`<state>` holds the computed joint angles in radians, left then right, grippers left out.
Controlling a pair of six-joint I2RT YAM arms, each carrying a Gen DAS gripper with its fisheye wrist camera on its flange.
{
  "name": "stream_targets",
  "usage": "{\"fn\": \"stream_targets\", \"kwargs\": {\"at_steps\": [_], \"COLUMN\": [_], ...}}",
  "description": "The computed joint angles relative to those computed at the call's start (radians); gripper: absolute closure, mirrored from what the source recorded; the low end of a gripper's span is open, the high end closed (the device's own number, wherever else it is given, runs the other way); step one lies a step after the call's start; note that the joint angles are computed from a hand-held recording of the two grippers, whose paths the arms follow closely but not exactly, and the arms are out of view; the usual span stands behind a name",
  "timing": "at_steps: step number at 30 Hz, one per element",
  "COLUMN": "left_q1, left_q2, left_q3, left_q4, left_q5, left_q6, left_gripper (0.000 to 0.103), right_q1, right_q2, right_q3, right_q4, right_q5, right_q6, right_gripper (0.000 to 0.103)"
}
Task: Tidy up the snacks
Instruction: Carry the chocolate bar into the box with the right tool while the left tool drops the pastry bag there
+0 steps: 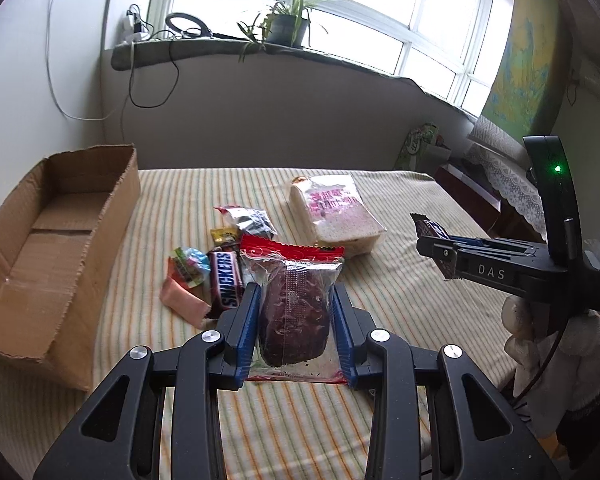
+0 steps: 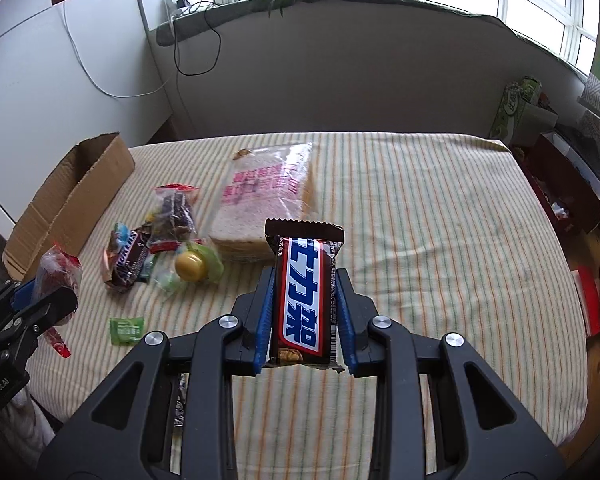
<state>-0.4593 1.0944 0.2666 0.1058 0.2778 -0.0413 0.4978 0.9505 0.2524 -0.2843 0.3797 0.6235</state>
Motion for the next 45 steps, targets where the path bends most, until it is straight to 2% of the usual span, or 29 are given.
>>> {"fn": "stream_targets", "kwargs": {"at_steps": [5, 10, 21, 35, 41, 44, 45], "left_q1": [0.161, 0.361, 0.661, 0.786, 0.811, 0.818, 0.819], "left_q2": [-0.069, -0.076, 0.09, 0.31, 0.327, 0.329, 0.328], "left_q3": [0.002, 0.022, 0.098, 0.178, 0.184, 0.19, 0.189], "left_q4": [-0.06, -0.104, -0.05, 0.044, 0.052, 0.049, 0.053], "left_q5": [0.079, 0.183, 0.284, 0.28, 0.286, 0.287, 0.287], "left_q6": [0.067, 0.151, 0.255, 0.277, 0.286, 0.28, 0.274], "left_gripper": [0.07, 0.07, 0.07, 0.07, 0.069, 0.06, 0.052], "right_q1": [0.131, 0.226, 0.318, 0.365, 0.363, 0.364, 0.364], "right_q2": [0.143, 0.309, 0.619, 0.968, 1.029, 1.031, 1.027], "right_q3": [0.107, 0.232, 0.515, 0.876, 0.935, 0.94, 0.937], "right_q4": [0.041, 0.094, 0.169, 0.135, 0.135, 0.133, 0.134], "right_q5": [0.047, 0.068, 0.037, -0.049, -0.075, -0.072, -0.066], "right_q6": [0.045, 0.052, -0.014, -0.088, -0.106, -0.107, -0.105], "right_gripper": [0.074, 0.074, 0.074, 0.073, 0.073, 0.065, 0.062]}}
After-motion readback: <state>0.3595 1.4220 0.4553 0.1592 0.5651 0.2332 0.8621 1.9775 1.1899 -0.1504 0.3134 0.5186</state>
